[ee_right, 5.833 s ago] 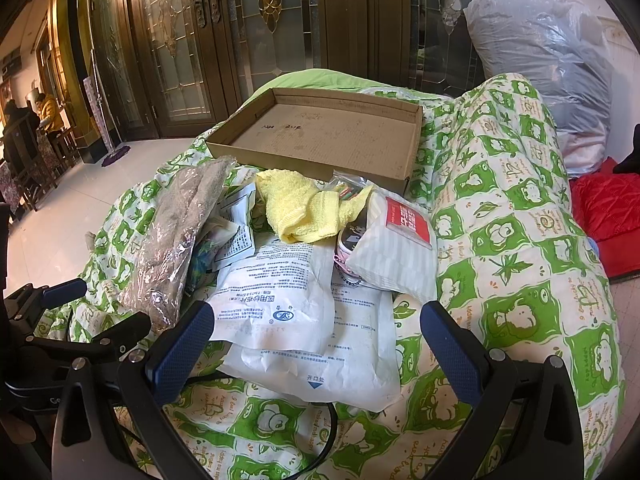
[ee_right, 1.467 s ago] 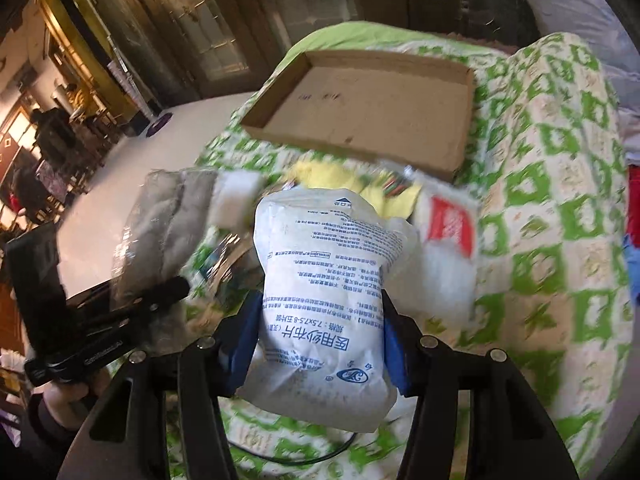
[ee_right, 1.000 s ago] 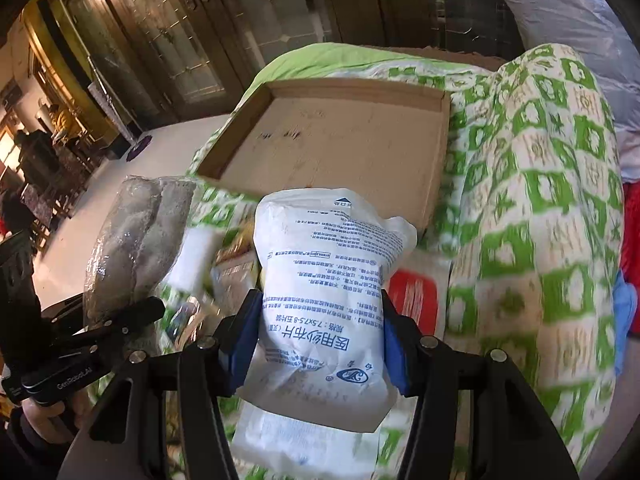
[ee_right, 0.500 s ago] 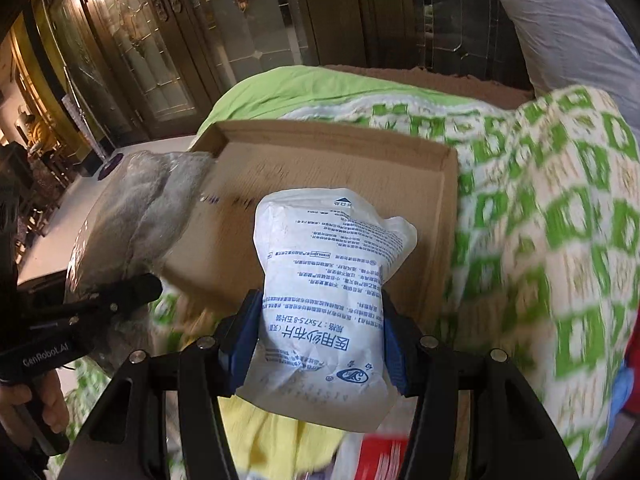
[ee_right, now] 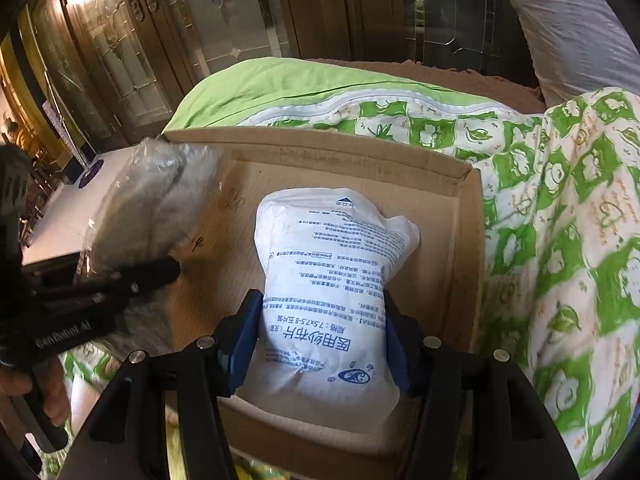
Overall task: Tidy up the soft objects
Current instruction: 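Lower the grey sock bag and white pack into the cardboard box and open both tools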
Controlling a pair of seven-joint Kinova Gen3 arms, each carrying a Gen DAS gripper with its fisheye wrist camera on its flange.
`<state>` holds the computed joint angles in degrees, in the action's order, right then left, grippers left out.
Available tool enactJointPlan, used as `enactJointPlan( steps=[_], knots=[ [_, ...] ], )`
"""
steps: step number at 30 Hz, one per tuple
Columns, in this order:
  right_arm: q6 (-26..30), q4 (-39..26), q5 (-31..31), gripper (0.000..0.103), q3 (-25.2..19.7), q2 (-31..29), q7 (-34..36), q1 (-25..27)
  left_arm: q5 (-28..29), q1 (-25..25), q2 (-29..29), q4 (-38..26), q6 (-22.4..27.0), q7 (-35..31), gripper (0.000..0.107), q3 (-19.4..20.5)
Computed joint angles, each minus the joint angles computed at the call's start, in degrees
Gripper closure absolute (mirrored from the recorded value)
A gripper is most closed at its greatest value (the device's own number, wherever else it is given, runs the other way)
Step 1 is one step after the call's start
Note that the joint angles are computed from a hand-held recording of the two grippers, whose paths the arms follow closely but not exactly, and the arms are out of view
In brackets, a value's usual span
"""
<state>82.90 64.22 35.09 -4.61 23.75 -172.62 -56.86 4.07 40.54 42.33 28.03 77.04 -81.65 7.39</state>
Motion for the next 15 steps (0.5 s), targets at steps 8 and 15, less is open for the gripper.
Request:
enactJointPlan(
  steps=[8,15],
  knots=[
    [0.92,-0.92,1.30,0.023,0.57,0.81,-0.63,-1.18,-1.75,0.38,-2.70,3.33,-3.64,-0.33,0.024,-0.51],
    [4.33,-0.29,7.21,0.022,0.99,0.48,-4.50,-5.41,-4.92,1.44,-7.17,8.11,-5.17,-1.14,0.024,-1.13]
  ],
)
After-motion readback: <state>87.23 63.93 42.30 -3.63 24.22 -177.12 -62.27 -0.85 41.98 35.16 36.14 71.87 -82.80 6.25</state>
